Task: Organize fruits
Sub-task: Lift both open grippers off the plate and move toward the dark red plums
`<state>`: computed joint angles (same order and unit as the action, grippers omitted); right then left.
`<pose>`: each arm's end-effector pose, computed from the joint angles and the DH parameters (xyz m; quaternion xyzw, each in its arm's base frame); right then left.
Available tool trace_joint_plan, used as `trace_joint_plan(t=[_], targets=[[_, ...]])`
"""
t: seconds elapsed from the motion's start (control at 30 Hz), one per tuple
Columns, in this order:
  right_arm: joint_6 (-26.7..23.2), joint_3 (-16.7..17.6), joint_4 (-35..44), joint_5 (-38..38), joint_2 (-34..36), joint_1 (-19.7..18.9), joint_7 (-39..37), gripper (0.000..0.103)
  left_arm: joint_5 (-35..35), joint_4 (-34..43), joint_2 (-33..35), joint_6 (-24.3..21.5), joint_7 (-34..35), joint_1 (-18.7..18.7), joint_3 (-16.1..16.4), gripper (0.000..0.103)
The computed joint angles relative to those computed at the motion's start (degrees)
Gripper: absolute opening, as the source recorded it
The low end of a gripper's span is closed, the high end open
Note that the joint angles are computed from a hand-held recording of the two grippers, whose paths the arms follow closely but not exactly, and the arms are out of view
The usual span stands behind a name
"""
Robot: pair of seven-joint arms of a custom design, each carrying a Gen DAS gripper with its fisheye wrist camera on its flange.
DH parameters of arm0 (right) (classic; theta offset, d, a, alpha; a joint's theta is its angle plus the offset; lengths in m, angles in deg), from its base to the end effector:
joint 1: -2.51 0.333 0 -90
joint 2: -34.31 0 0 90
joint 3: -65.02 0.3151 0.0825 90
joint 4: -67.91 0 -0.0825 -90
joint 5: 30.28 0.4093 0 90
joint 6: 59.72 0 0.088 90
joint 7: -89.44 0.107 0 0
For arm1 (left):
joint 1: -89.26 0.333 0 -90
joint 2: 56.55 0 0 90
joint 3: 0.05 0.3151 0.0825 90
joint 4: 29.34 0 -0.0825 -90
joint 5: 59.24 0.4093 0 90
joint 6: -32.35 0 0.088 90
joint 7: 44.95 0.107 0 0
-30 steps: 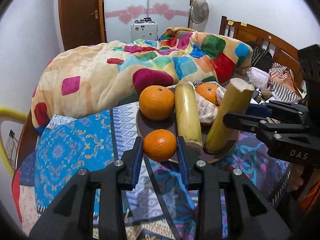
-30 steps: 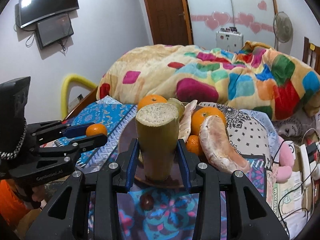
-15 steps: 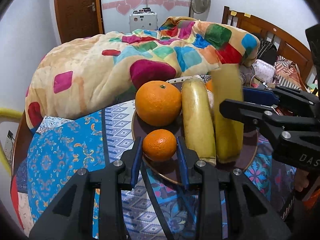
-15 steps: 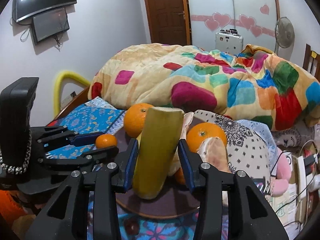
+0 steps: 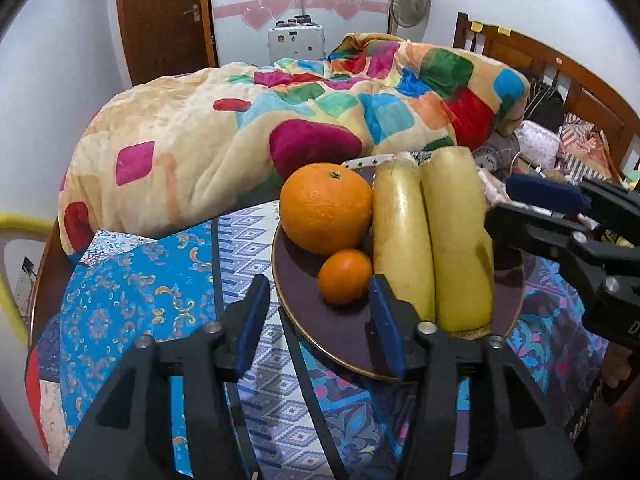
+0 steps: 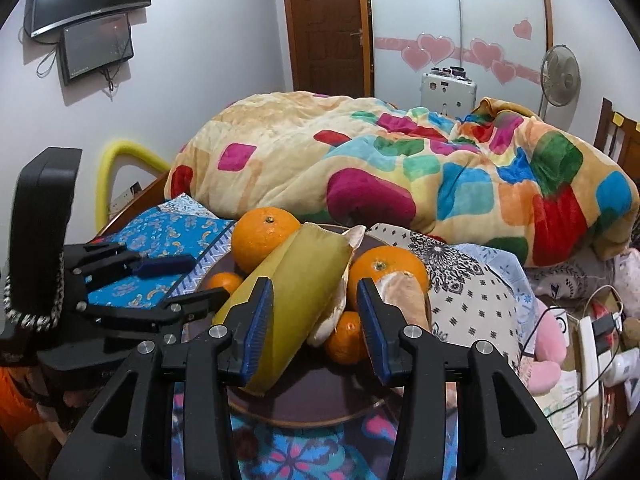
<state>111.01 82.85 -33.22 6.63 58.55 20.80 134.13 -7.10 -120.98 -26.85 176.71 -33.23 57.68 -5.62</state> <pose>0.6169 0.3646 0.4000 -0.8307 0.3643 -0.1308 0.4001 0.5928 -0.4449 0.3581 -0.6904 0.6305 -0.2474 0.2542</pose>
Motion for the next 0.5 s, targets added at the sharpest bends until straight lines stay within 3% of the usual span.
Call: trace_joint_plan(t=[0.27,0.5], targets=[[2.22,4.55,-5.09,8.12,-4.16,-3.74,-8.31,0.040,4.01,-4.49,-5.02,-1.03,-5.01,-1.23,-0.58,0.057],[2.55,4.58,-9.45,16.90,-8.64,-3.42,-15.50,0.040,6.61,-8.28,-8.72,-2.72,-8.11,-1.45,-3.10,0.060]])
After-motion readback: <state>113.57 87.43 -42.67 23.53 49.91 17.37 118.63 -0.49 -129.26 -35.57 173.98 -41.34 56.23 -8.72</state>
